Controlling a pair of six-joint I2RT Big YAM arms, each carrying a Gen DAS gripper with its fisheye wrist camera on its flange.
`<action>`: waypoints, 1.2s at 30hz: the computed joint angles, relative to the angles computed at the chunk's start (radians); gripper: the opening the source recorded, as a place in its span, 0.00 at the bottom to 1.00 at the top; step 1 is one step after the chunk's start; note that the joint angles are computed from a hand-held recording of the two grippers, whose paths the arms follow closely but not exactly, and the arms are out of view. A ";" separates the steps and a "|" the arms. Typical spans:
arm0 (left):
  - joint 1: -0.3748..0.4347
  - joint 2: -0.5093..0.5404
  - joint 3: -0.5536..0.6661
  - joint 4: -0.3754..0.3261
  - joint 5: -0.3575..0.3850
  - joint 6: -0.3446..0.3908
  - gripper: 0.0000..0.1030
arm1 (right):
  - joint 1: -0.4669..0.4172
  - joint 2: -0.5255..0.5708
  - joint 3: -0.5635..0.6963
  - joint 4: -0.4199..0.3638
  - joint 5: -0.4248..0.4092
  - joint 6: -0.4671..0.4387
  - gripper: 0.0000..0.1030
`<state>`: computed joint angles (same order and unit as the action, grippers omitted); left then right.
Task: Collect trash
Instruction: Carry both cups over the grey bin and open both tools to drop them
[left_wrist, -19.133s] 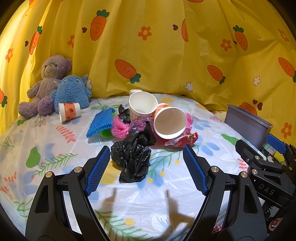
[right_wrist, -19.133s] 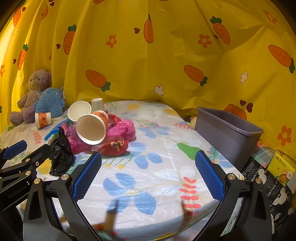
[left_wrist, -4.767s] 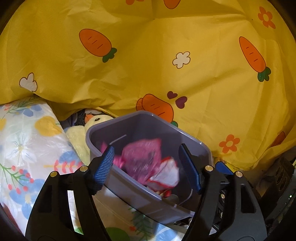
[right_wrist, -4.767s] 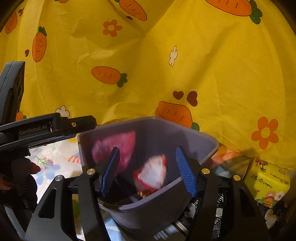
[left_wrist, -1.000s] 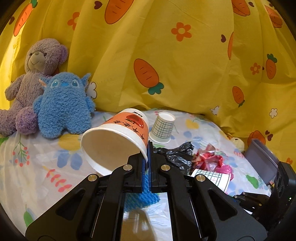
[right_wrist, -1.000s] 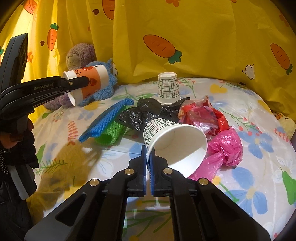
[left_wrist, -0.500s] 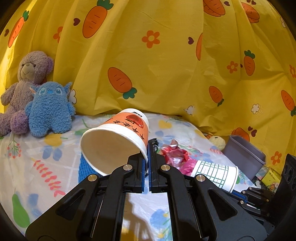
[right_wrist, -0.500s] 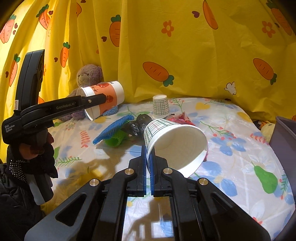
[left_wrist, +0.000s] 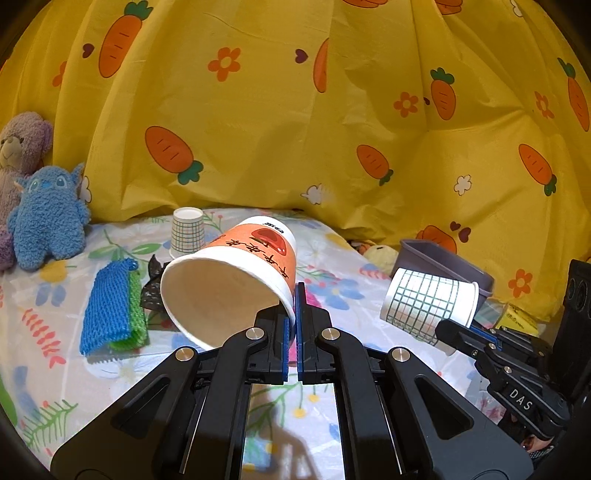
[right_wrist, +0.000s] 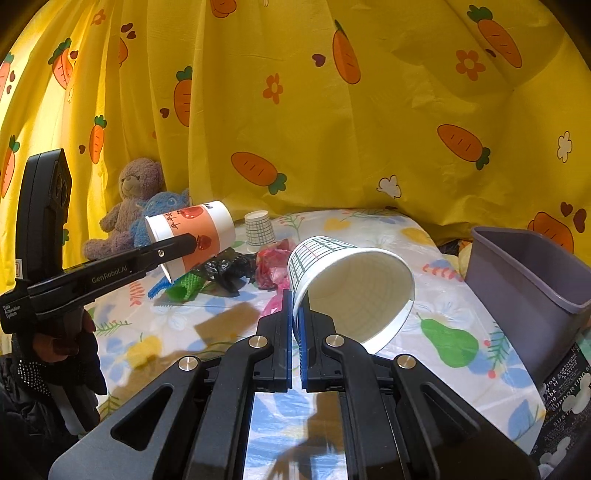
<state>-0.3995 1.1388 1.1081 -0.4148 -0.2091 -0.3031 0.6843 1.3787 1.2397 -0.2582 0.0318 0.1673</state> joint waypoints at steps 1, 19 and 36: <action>-0.009 0.005 0.005 0.001 -0.001 0.002 0.02 | -0.004 -0.006 -0.005 0.003 0.004 0.001 0.04; -0.142 0.231 0.225 -0.003 0.068 0.096 0.02 | -0.135 -0.094 -0.059 0.010 0.127 -0.003 0.04; -0.195 0.615 0.691 -0.112 0.243 0.179 0.02 | -0.310 0.007 0.017 -0.034 0.243 0.030 0.04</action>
<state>-0.5946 1.7535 1.7989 -0.5272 0.0336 -0.1243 0.3745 1.3862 1.2571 -0.2925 0.2749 0.1974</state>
